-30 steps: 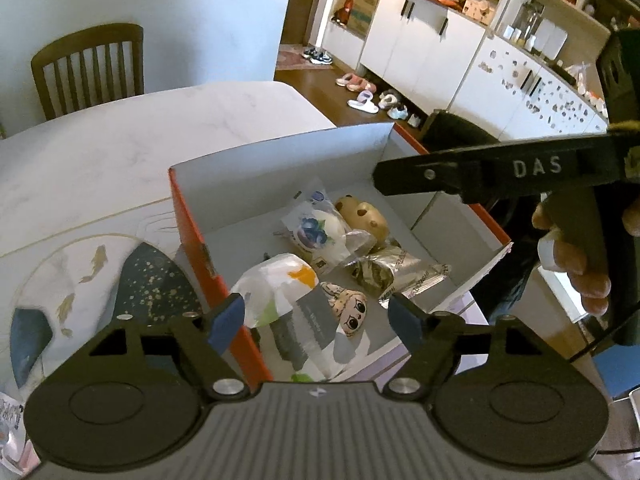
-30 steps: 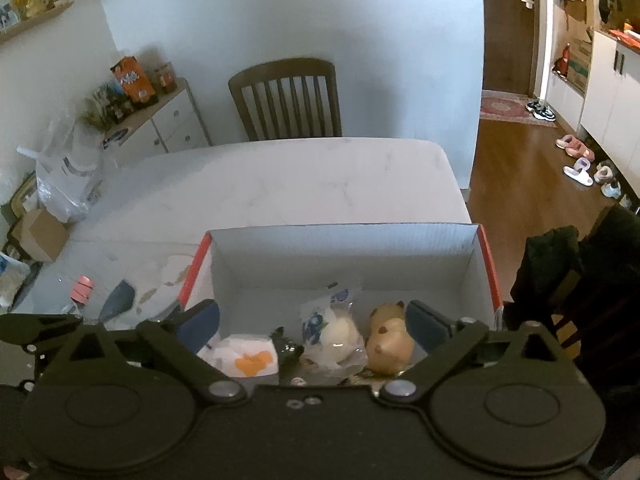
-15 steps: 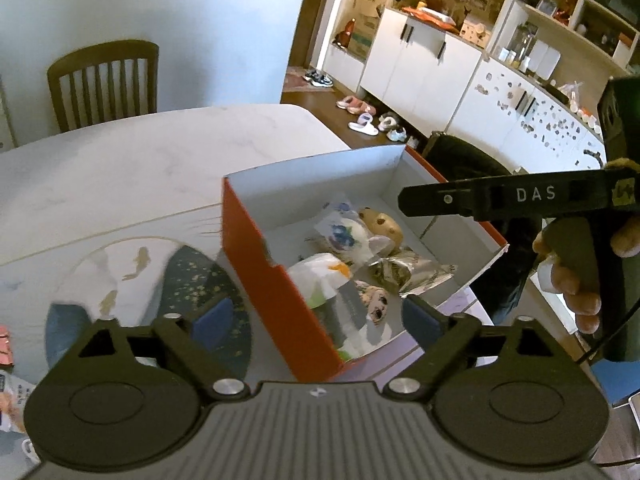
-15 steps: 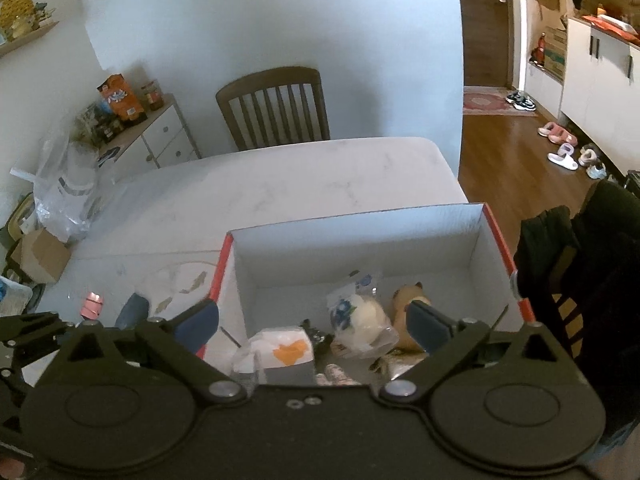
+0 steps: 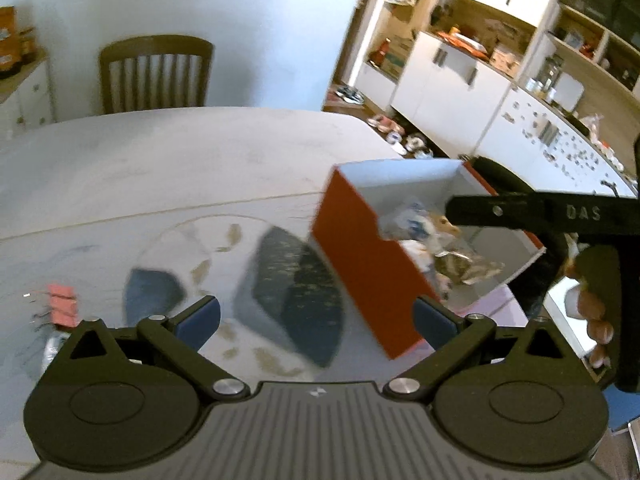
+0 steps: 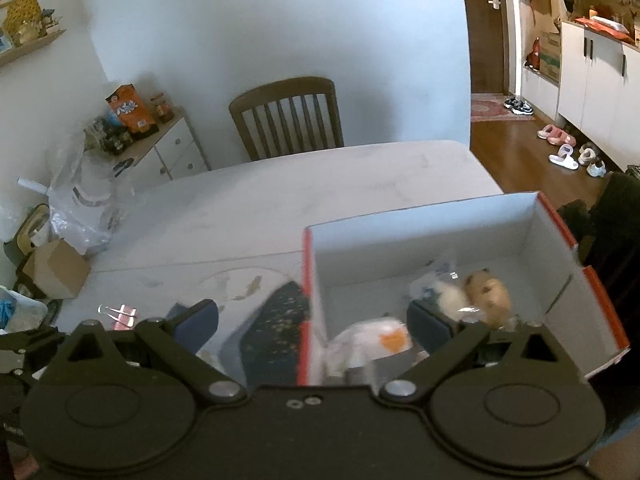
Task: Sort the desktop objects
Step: 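Withdraw both grippers from the box back over the table, then grasp the snack pouch with the left gripper while the right grasps the white cable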
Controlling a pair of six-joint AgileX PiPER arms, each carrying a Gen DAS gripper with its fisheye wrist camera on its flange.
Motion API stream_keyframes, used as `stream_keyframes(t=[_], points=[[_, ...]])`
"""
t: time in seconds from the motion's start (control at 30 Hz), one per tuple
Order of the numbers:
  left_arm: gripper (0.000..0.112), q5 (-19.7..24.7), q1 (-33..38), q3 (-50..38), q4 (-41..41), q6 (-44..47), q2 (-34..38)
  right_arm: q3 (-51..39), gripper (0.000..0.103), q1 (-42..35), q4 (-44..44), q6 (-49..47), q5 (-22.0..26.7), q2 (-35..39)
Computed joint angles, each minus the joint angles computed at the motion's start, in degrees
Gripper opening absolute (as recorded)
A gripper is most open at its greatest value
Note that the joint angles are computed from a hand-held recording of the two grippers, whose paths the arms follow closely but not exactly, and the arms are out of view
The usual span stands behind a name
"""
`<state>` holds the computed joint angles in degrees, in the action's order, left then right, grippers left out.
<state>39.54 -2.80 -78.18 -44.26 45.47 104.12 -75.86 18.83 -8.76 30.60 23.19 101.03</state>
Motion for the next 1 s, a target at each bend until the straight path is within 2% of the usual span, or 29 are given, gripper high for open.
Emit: stream_keyframes(t=[0.2,0.37,0.53,0.77,1.0], points=[[0.103,0.17,6.56,1.69,-2.05,6.65,-0.06,-3.3,0.101,6.22,-9.42,10.37,2.08,2.74],[0.103,3.23,12.09,-0.18,-0.9,9.39,2.69,-6.69,0.101,11.17,-14.16,15.34,4.14,6.16],[0.103,5.21,16.81,-2.42,0.88,10.85,5.84,-9.58,0.101,15.12,-14.61,17.57,5.03,9.92],[0.103,2.2,20.37,-3.88,3.66,11.75,9.11,-15.25,0.098,19.39,-11.96,15.76,7.14,16.28],[0.102,2.47,22.07,-8.43,5.86,10.01,14.2,-21.6,0.09,22.28,-8.51,10.65,10.03,22.44]])
